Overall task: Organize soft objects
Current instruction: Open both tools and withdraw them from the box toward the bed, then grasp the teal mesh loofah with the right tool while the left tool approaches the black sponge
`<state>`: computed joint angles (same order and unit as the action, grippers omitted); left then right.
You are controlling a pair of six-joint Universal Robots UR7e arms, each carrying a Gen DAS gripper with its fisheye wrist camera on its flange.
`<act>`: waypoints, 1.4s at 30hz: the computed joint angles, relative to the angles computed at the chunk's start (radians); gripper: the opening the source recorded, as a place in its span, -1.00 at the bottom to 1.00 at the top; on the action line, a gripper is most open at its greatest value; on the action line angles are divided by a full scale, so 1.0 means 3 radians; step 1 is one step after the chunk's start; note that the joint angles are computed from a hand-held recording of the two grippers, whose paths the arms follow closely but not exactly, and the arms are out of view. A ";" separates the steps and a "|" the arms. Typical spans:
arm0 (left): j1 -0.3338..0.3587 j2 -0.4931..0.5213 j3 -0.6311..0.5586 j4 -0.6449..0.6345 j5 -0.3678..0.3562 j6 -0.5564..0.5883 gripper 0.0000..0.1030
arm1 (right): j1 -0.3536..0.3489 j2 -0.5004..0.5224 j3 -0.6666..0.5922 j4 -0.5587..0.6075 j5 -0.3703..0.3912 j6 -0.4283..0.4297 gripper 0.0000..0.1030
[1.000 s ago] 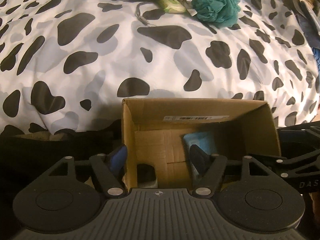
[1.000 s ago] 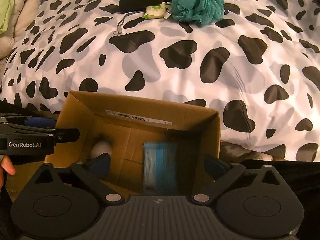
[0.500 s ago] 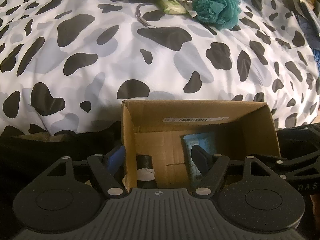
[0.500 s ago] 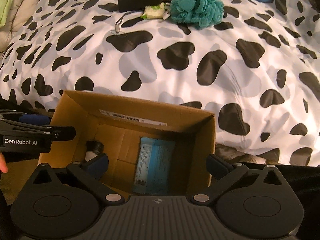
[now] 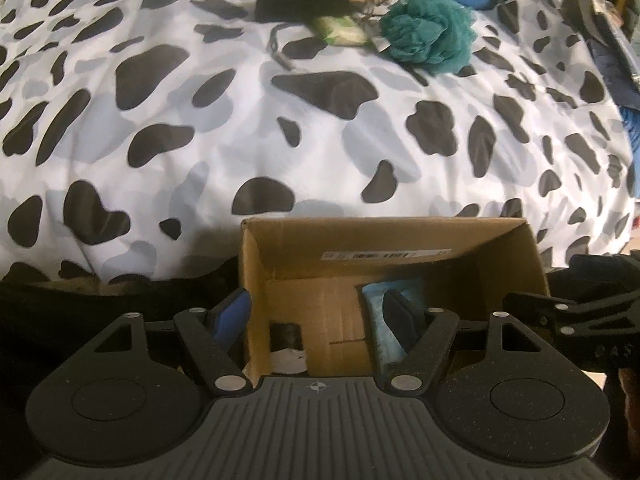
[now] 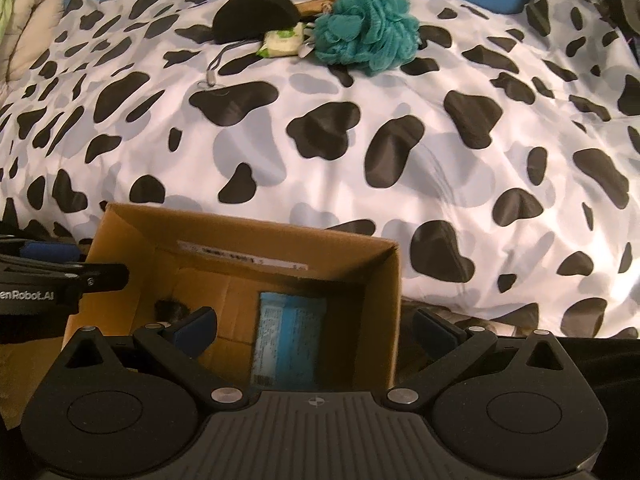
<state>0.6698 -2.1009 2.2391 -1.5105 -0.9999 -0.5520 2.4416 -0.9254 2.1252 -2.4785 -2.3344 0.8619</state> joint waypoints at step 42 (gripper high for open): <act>0.0230 0.0576 -0.0095 -0.1039 0.0717 0.0598 0.40 | -0.0377 -0.0050 0.0011 -0.0619 -0.0605 -0.0678 1.00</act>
<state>0.7389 -1.9282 2.2104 -1.8221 -0.7848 -0.3728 2.3285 -0.9405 2.1285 -2.6643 -2.5159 0.6586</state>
